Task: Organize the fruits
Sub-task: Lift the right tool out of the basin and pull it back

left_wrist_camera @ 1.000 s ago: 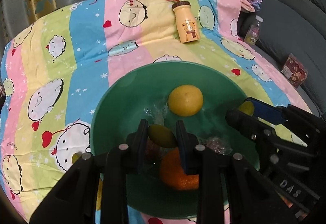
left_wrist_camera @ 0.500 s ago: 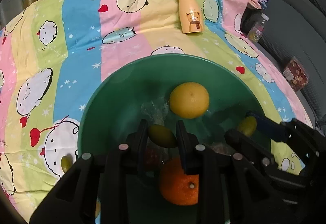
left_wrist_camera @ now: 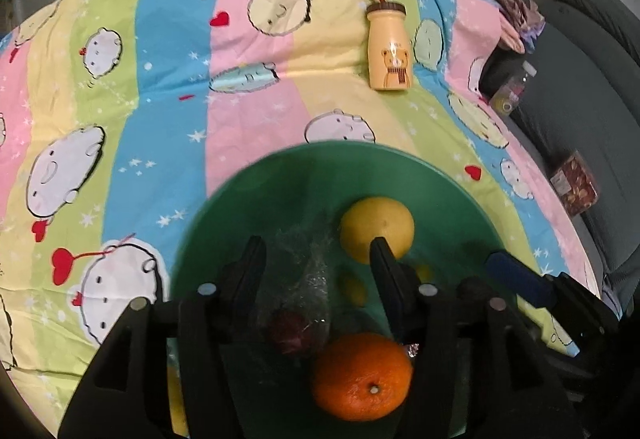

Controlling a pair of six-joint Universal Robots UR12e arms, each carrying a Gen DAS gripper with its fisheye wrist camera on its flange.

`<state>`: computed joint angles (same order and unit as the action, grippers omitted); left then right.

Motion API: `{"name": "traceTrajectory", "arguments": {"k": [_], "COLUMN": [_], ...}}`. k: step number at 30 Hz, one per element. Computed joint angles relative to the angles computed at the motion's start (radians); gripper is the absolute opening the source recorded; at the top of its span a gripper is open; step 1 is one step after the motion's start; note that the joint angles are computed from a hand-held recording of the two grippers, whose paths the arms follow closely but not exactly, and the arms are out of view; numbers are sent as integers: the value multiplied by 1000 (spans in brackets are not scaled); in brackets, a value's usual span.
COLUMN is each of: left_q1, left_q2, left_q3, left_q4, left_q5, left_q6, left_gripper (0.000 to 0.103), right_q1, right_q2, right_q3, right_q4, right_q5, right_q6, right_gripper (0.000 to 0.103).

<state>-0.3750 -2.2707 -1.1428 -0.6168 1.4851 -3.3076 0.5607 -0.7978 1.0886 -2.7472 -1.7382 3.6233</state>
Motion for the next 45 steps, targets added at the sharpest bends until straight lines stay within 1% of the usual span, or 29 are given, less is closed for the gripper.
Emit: {"name": "traceTrajectory", "arguments": {"k": [2, 4, 5, 6, 7, 10, 12, 14, 17, 19, 23, 24, 26, 28, 30, 32, 35, 37, 40, 42, 43, 45], "left_q1": [5, 7, 9, 13, 16, 26, 30, 32, 38, 42, 45, 47, 52, 58, 66, 73, 87, 98, 123, 138, 147, 159], "left_q2": [18, 35, 43, 57, 63, 94, 115, 131, 159, 178, 212, 218, 234, 246, 258, 268, 283, 290, 296, 295, 294, 291], "left_q3": [-24, -47, -58, -79, -89, -133, -163, -185, -227, -253, -303, -312, -338, -361, -383, -404, -441, -463, -490, -502, -511, -524], "left_q4": [29, 56, 69, 93, 105, 145, 169, 178, 200, 203, 209, 212, 217, 216, 218, 222, 244, 264, 290, 310, 329, 364], "left_q5": [-5, 3, 5, -4, -10, -23, -22, -14, 5, 20, 78, 83, 97, 112, 104, 100, 81, 57, -23, -78, -113, -158], "left_q6": [-4, -5, -8, -16, -23, -51, -66, -76, -96, -108, -103, -106, -119, -140, -161, -181, -209, -234, -284, -314, -327, -342], "left_gripper": [62, 63, 65, 66, 67, 71, 72, 73, 77, 80, 86, 87, 94, 100, 102, 102, 102, 103, 103, 103, 103, 103], "right_q1": [-12, -26, -33, -40, -43, -51, -56, -57, -52, -49, -34, -30, -23, -13, -4, 5, 16, 23, 32, 42, 45, 54], "right_q2": [-17, -34, -42, -53, -60, -80, -90, -94, -98, -97, -91, -88, -81, -73, -66, -58, -46, -37, -19, -4, 2, 21], "right_q3": [35, 75, 95, 120, 133, 169, 190, 197, 195, 189, 158, 147, 128, 105, 87, 68, 40, 16, -23, -54, -68, -99], "right_q4": [-55, -125, -161, -203, -221, -261, -297, -315, -317, -316, -266, -250, -235, -221, -211, -203, -170, -124, -42, 17, 47, 101], "right_q5": [24, 59, 75, 81, 77, 60, 69, 68, 58, 66, 66, 67, 86, 107, 117, 138, 177, 213, 277, 305, 316, 331], "right_q6": [59, 130, 162, 199, 217, 264, 295, 303, 285, 268, 195, 172, 130, 79, 34, -8, -74, -126, -214, -277, -299, -325], "right_gripper": [41, 48, 49, 50, 52, 54, 55, 55, 55, 56, 57, 57, 57, 62, 64, 65, 65, 69, 70, 70, 70, 70]}}
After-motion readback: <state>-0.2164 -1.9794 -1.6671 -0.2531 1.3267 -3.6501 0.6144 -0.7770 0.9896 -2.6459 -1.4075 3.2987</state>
